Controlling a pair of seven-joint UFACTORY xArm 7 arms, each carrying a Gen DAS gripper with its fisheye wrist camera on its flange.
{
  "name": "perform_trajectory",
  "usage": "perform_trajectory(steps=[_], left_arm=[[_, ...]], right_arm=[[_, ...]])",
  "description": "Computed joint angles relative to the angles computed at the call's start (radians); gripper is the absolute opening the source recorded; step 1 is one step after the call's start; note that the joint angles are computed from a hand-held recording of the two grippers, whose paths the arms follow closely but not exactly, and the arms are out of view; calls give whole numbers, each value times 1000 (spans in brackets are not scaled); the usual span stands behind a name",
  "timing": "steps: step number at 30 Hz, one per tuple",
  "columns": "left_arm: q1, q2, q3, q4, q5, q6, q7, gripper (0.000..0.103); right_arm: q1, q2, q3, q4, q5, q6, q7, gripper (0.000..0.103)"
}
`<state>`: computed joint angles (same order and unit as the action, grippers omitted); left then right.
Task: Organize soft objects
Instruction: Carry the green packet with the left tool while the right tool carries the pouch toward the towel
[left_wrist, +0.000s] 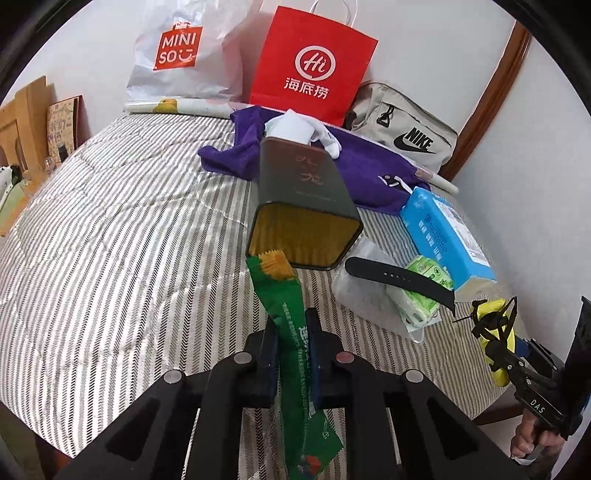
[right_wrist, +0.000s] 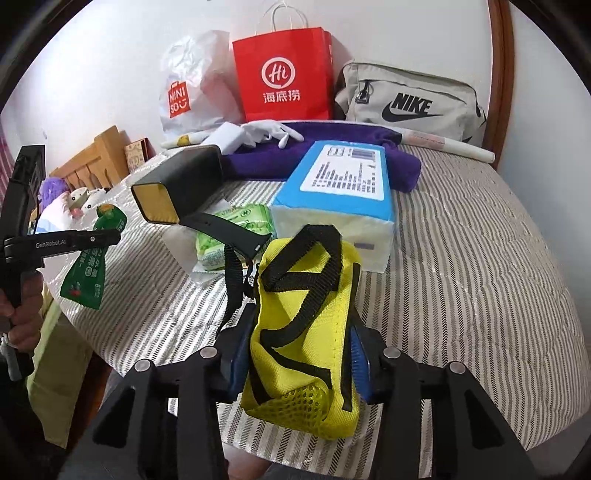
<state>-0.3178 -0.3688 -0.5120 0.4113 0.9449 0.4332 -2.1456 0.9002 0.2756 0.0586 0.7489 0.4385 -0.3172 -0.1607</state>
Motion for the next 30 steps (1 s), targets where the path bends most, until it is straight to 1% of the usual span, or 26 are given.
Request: perform_trajectory(steps=[4, 7, 13, 18, 20, 24, 28, 30], left_arm=[[-20, -34, 4, -4, -38, 20, 34, 12], [-21, -62, 0, -6, -60, 23, 59, 12], [-2, -107, -12, -2, -106, 15, 117, 12], [35, -128, -19, 14, -138, 13, 183, 12], [53, -138, -18, 15, -145, -1, 204, 12], [85, -148, -18, 27, -169, -6, 261, 12], [123, -156, -11, 29, -183, -31, 310, 12], [140, -161, -7, 27, -194, -43, 335, 12]], right_arm=[[-12, -24, 14, -20, -6, -10, 4, 42], [-55, -50, 49, -38, -33, -16, 24, 42], [-93, -96, 75, -50, -43, -21, 22, 42], [-132, -114, 95, -31, -59, -10, 19, 42], [-130, -112, 88, -11, -53, -3, 7, 42], [-165, -105, 99, 26, -102, 15, 28, 41], [-155, -80, 71, 85, -120, 37, 30, 41], [-131, -59, 38, 124, -115, 52, 31, 42]])
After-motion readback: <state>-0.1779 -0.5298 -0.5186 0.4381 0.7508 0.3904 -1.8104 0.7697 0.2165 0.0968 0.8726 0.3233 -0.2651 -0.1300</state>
